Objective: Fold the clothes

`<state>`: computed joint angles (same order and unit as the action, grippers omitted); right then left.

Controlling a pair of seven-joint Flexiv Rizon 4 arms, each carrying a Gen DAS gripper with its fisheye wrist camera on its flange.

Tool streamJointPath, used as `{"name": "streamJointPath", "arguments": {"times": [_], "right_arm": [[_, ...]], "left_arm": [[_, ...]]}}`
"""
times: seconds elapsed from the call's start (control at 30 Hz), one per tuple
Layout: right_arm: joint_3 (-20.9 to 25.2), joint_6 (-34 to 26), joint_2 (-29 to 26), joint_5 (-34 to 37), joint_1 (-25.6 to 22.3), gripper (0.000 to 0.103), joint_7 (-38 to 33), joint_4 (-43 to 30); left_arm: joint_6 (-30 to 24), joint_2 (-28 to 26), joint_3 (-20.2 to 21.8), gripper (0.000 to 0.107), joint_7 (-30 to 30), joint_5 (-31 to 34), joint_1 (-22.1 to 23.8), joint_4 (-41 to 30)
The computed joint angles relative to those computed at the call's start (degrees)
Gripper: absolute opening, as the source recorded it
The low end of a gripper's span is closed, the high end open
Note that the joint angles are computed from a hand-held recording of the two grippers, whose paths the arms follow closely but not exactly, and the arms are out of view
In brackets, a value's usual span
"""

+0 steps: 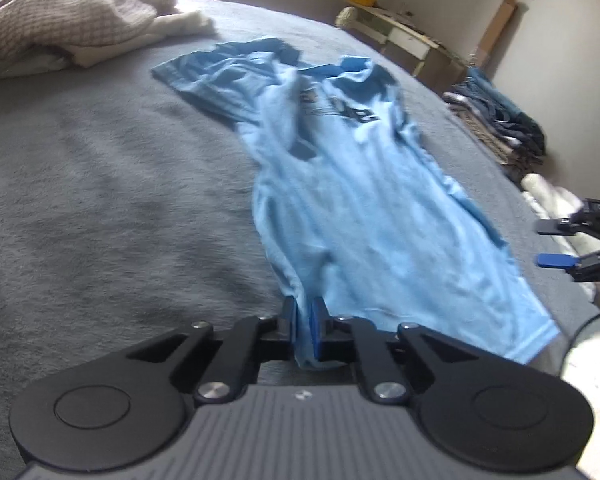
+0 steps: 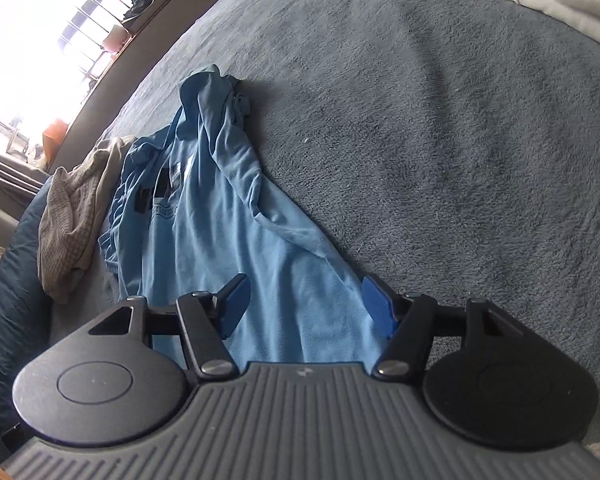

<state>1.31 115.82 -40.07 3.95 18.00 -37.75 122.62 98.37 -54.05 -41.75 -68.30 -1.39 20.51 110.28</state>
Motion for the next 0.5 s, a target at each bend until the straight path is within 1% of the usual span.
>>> {"name": "streamJointPath", "arguments": {"times": [0.03, 0.1, 0.13, 0.17, 0.27, 0.3, 0.33, 0.37, 0.4, 0.5], "right_arm": [[0.17, 0.36, -0.08, 0.03, -0.10, 0.062, -0.03, 0.09], [0.40, 0.96, -0.21, 0.18, -0.20, 0.062, -0.03, 0.26], [0.58, 1.25, -0.29, 0.22, -0.32, 0.062, 0.03, 0.31], [0.86, 1.66, -0.36, 0.23, -0.54, 0.062, 0.13, 0.39], [1.00, 2.72, -0.37, 0.47, -0.69, 0.062, 0.11, 0.92], [0.80, 3.08, -0.35, 0.83, -0.47, 0.062, 0.10, 1.13], [0.65, 3.40, -0.34, 1.16, -0.32, 0.062, 0.09, 1.31], [0.65, 3.59, -0.39, 1.43, -0.34, 0.062, 0.23, 1.43], [0.63, 3.64, -0.43, 1.63, -0.39, 0.062, 0.36, 1.50], [0.25, 4.20, -0.52, 1.70, -0.29, 0.061, -0.13, 1.77]], "left_arm": [[-0.30, 0.38, 0.35, 0.010, 0.23, 0.19, -0.45, 0.05], [-0.69, 1.96, 3.85, 0.017, -0.33, -0.75, -3.73, -0.52], [-0.69, 2.22, 5.01, 0.025, -0.72, -1.36, -4.90, -0.84], [-0.59, 2.16, 5.68, 0.028, -1.15, -1.94, -5.65, -1.16], [2.37, 0.03, 4.38, 0.029, -2.42, -1.96, -4.95, -1.34], [3.17, -0.69, 3.98, 0.023, -3.16, -1.72, -4.61, -1.44], [3.73, -0.86, 4.25, 0.015, -4.48, -1.93, -4.79, -1.50], [3.96, -0.47, 5.05, 0.005, -6.11, -2.46, -5.34, -1.54], [4.47, -0.20, 4.97, 0.004, -7.66, -2.60, -4.99, -1.23], [6.97, 1.24, 3.44, 0.004, -12.17, -1.49, -2.03, 0.60]]}}
